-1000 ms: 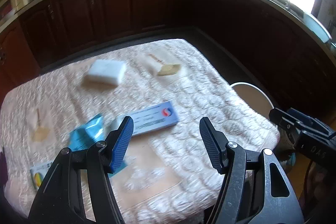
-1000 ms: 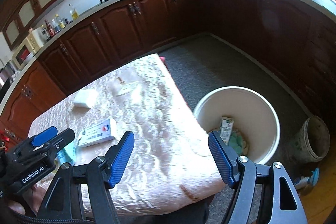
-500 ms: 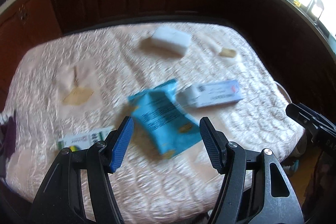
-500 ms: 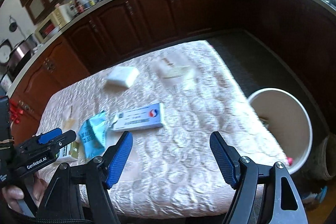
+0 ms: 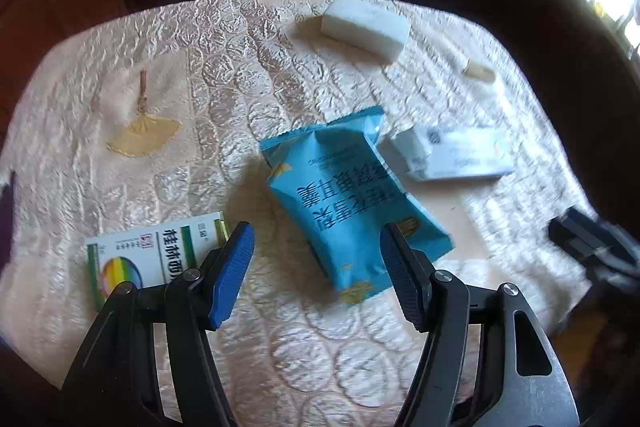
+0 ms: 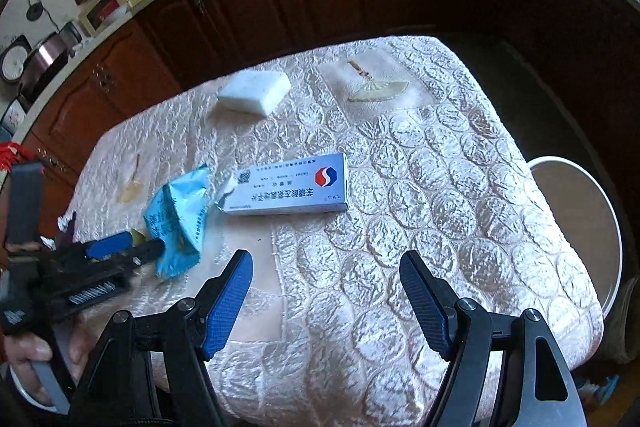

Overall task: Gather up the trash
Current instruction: 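Reach the left gripper to the blue snack bag while the right gripper reaches the white medicine box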

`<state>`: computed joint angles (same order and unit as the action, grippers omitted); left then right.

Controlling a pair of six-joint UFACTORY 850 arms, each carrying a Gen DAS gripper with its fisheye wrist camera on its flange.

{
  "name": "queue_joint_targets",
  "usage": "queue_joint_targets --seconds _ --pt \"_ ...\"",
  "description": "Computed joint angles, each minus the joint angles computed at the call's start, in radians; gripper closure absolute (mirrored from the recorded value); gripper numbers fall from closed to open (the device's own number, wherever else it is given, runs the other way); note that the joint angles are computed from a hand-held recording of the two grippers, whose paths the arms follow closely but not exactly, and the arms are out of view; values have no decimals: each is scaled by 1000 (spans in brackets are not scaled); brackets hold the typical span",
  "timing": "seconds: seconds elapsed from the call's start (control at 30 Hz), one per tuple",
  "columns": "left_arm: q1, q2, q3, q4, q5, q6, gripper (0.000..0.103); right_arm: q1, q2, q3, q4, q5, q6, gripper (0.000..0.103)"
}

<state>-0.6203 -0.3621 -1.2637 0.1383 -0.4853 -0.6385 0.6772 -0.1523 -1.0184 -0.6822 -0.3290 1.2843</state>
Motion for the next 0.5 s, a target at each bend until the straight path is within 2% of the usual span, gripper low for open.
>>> queue_joint_targets --seconds 0.17,0.2,0.3,0.4,0.5 --pt "12 -5 -12 -56 -1 25 39 -30 -67 -44 160 17 -195 29" --pt "13 -5 -13 -54 -3 20 39 -31 -80 -55 149 4 -189 29" --pt "17 0 -11 -46 -10 21 39 -32 -156 -127 79 -120 -152 30" --pt "23 8 -7 -45 -15 24 39 -52 -211 -184 80 -163 -173 39" --pt "31 15 -2 -58 -10 26 39 -84 -253 -252 90 -175 -181 40"
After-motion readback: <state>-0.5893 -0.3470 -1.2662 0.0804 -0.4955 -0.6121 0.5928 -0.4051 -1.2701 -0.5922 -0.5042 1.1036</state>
